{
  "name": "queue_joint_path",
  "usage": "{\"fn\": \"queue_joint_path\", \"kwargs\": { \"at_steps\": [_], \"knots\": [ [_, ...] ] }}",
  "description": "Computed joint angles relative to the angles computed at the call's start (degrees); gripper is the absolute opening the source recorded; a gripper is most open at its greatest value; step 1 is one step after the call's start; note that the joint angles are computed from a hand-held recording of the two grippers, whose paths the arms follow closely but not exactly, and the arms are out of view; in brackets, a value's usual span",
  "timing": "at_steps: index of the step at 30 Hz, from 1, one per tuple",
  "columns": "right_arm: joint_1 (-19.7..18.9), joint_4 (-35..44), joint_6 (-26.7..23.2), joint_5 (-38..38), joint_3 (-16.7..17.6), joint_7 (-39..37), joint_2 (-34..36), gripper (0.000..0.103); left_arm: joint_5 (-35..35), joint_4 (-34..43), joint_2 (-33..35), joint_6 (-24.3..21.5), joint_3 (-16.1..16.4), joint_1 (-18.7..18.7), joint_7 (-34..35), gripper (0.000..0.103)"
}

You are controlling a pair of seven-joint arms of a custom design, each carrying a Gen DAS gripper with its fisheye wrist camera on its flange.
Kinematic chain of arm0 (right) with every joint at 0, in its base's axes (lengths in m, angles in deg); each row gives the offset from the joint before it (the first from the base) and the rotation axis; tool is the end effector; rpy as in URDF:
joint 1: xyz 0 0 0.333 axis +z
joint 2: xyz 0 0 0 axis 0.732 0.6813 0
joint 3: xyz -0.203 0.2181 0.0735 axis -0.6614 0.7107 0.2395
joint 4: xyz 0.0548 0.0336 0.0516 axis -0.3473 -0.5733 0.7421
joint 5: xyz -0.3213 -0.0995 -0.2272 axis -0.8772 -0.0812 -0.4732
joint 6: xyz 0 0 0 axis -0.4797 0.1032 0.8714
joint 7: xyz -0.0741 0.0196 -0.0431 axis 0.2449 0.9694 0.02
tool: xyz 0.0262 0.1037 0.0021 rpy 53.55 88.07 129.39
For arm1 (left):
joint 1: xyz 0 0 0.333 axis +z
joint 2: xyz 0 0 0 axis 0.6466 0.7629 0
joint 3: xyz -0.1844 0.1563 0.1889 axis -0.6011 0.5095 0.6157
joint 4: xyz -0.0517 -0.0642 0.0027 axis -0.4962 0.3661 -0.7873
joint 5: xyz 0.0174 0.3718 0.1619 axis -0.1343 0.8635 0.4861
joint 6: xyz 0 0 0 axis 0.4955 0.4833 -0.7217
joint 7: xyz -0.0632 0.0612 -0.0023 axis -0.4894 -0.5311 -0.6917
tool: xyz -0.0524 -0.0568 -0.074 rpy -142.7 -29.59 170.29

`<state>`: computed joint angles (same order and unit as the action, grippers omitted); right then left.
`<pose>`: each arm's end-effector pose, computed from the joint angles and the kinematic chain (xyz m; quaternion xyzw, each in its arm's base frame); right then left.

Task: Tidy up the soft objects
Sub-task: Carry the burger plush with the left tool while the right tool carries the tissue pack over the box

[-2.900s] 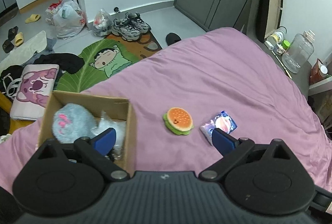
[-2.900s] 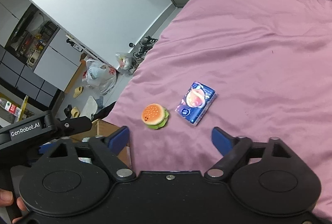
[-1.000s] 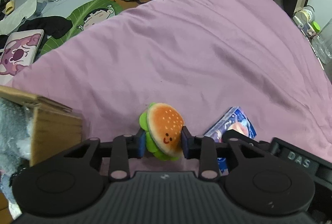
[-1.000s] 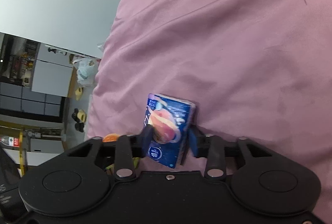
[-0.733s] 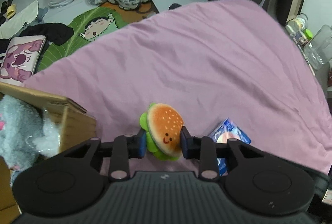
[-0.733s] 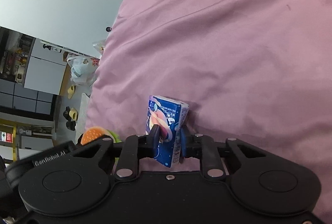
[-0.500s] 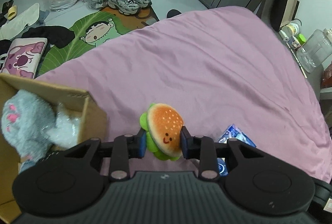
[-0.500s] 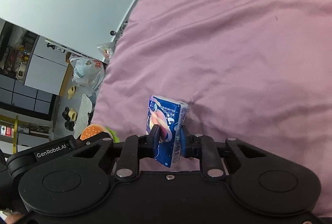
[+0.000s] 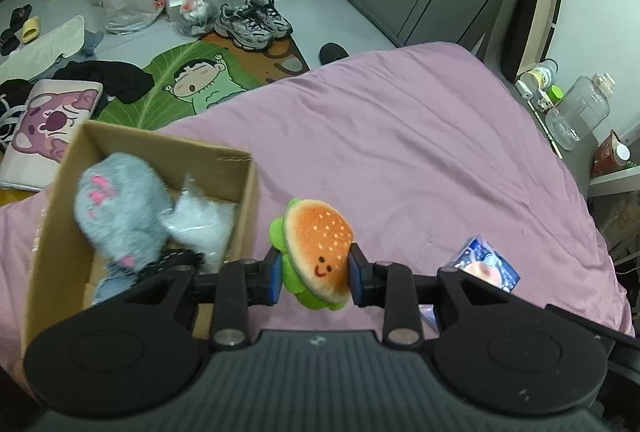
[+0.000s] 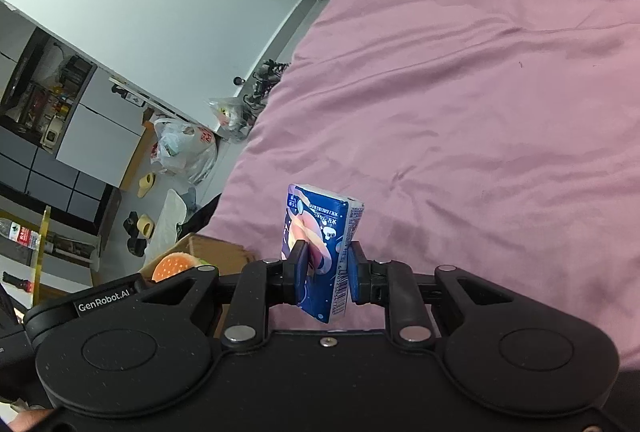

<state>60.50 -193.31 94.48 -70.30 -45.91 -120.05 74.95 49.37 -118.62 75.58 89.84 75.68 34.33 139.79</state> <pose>0.5416 0.2010 0.4424 -0.3391 0.8678 -0.0848 0.3532 0.6983 -0.2024 0.4895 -0.5898 0.7666 -0.2499 0.0459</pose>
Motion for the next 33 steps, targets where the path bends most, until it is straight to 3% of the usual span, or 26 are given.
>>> {"fn": "queue_joint_path", "kwargs": {
  "at_steps": [17, 33],
  "knots": [
    [3.0, 4.5, -7.5, -11.7, 2.9, 9.9, -0.6, 0.020, -9.8, -7.5, -7.3, 0.9, 0.9, 6.1, 9.4, 0.031],
    [9.1, 13.6, -13.0, -12.0, 1.8, 8.8, 5.4, 0.021, -16.1, -4.9, -6.2, -3.7, 2.3, 10.9, 16.4, 0.031]
  ]
}}
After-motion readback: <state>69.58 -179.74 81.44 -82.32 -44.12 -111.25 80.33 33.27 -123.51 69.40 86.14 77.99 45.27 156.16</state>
